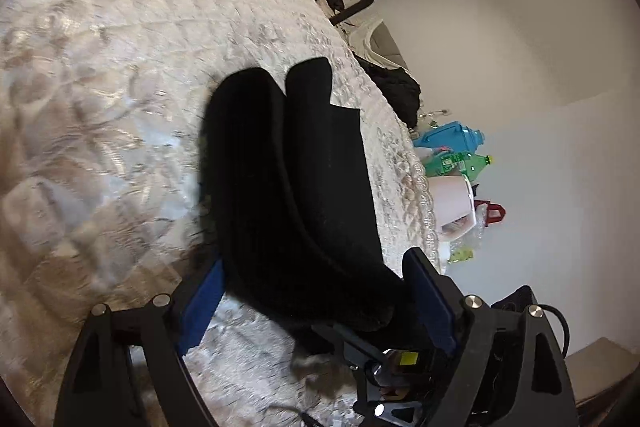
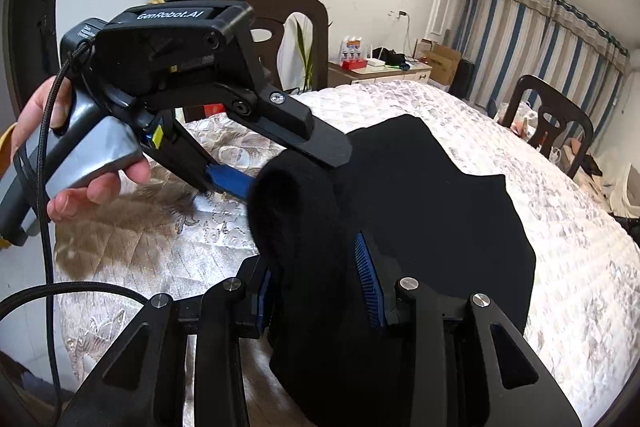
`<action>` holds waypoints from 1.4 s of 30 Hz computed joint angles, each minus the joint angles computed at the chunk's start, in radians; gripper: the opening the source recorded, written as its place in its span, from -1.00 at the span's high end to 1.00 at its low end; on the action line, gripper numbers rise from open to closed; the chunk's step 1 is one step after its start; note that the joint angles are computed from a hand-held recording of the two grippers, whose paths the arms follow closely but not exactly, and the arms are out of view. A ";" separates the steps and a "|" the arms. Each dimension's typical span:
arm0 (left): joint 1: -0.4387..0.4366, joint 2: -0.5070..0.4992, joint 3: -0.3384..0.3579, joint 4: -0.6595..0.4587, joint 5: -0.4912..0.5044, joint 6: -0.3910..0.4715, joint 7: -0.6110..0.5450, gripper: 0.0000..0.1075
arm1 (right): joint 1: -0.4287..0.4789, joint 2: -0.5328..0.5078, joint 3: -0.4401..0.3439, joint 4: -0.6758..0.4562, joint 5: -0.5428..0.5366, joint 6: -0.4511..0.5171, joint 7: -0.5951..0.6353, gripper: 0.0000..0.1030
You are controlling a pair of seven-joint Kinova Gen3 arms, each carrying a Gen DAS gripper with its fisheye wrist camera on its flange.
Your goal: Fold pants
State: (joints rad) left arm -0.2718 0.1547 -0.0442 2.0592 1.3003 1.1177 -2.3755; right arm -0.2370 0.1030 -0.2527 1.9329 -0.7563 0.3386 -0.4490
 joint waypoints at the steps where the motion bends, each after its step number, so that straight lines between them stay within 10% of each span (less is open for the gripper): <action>1: 0.008 0.004 0.005 -0.014 -0.008 -0.007 0.008 -0.65 | 0.007 -0.001 -0.002 0.000 -0.014 0.006 0.012 0.26; 8: 0.051 0.053 0.043 -0.115 -0.063 -0.055 0.079 -0.64 | 0.034 0.002 -0.002 -0.008 -0.114 0.068 0.136 0.26; 22: 0.072 0.075 0.082 -0.235 -0.272 -0.040 0.194 -0.33 | 0.179 0.072 0.130 -0.118 -0.263 0.531 0.211 -0.04; 26: 0.062 0.077 0.083 -0.243 -0.298 -0.026 0.178 -0.25 | 0.331 0.125 0.102 -0.173 -0.277 0.678 0.140 -0.08; 33: 0.064 0.077 0.089 -0.255 -0.325 -0.026 0.154 -0.24 | 0.315 0.211 0.212 -0.280 -0.200 0.697 -0.119 -0.20; 42: 0.072 0.072 0.092 -0.261 -0.345 -0.037 0.148 -0.25 | 0.396 0.388 0.101 -0.438 -0.194 0.837 -0.247 -0.29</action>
